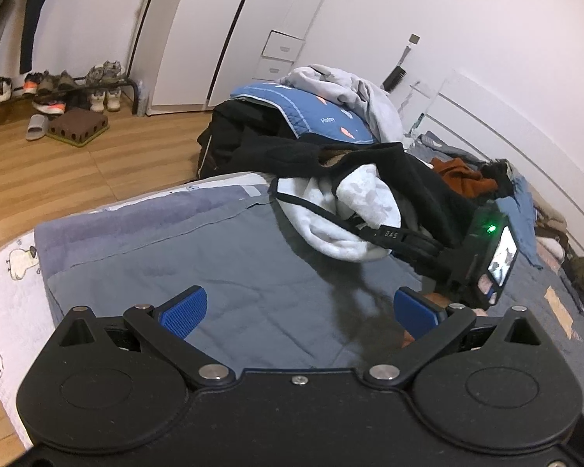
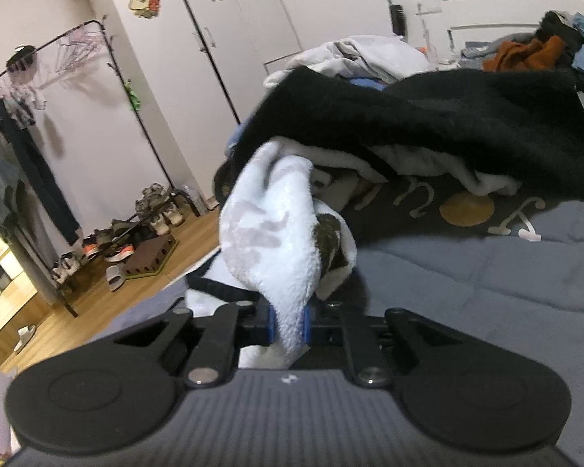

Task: Fold clothes
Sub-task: 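Lift the white blanket edge with the right tool and regrip it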

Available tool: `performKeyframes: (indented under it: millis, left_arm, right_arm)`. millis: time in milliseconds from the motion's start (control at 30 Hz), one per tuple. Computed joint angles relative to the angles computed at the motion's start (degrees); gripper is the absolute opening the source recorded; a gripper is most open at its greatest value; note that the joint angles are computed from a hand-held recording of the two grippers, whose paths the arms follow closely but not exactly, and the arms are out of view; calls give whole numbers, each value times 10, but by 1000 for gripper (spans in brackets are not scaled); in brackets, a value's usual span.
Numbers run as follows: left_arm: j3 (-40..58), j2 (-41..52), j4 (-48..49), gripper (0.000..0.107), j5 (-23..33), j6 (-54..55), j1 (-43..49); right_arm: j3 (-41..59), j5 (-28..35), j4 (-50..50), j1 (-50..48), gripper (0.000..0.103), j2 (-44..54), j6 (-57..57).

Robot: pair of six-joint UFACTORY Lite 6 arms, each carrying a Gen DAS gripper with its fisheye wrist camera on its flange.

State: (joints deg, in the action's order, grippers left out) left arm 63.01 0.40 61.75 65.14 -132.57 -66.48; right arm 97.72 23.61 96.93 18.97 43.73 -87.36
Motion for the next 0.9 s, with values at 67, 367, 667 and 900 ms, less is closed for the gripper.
performKeyframes:
  millis: [67,367,667,900]
  left_arm:
    - [3,3,1,103,-1,6,0]
    - [18,14,6,103,-7,27,2]
    - [24,24,13,103,-13,29,-2]
    - [35,34,17,103,-16,22,-7]
  right_arm:
    - [-28,12,-1,-6,12,-28,-5]
    - [-179,77,-12,-62,11,-170,-14]
    - [-314,164,-29,-142,0,-308,-16]
    - [-378,218,-126,-211,0,-402,31]
